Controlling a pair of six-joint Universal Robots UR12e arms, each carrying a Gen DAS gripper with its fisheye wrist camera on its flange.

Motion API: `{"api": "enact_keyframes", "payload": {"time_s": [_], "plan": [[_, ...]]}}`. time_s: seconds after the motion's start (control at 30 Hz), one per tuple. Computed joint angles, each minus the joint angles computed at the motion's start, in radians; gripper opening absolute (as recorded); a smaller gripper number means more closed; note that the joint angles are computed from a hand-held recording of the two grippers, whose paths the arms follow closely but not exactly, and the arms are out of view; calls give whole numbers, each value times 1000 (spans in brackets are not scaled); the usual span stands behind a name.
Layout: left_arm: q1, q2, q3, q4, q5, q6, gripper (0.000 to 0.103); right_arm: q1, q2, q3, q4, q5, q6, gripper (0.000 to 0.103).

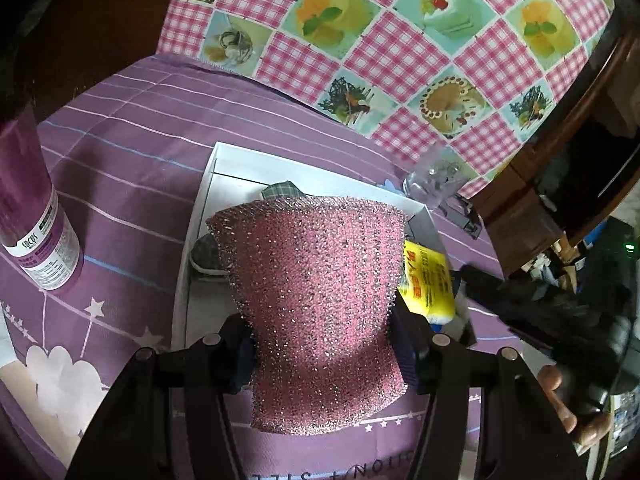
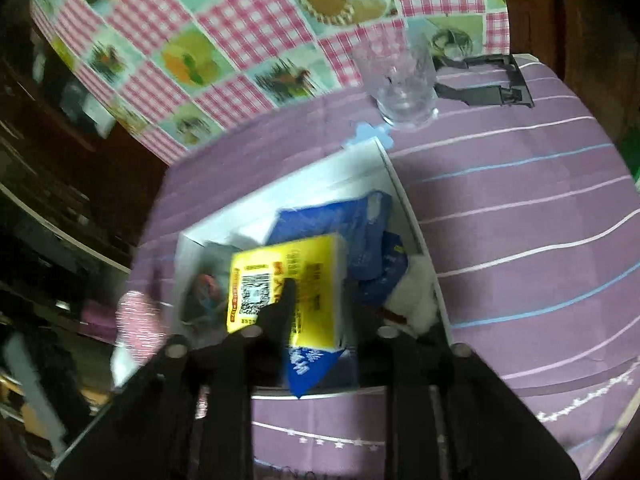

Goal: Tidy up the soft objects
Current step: 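Carry the yellow box into the tray with the right tool while the left carries the sponge, then open the right tool to release the yellow box in the tray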

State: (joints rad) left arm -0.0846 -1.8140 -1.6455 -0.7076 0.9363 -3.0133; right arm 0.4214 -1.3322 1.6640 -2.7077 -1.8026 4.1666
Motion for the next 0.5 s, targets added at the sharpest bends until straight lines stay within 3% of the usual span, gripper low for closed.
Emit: {"api": "enact_keyframes", "payload": {"time_s": [0.03,0.07,0.17,0.4,0.5], "plan": [[-2,1,-2,4,4,5,57,5,-8,11,-21,-29,20,61],[-5,3,-5,10,13,12,57,10,-13,15,-32,-56,29,65],[-14,8,-12,23,31,30,57,18,-26,20,-53,-70,-2,66],[-33,27,-29,12,33,171,57,-19,5,45,-273,231,-111,66],[-29,32,-25,-40,-9,240,57,-25,23,41,-294,288,-122,66]]}}
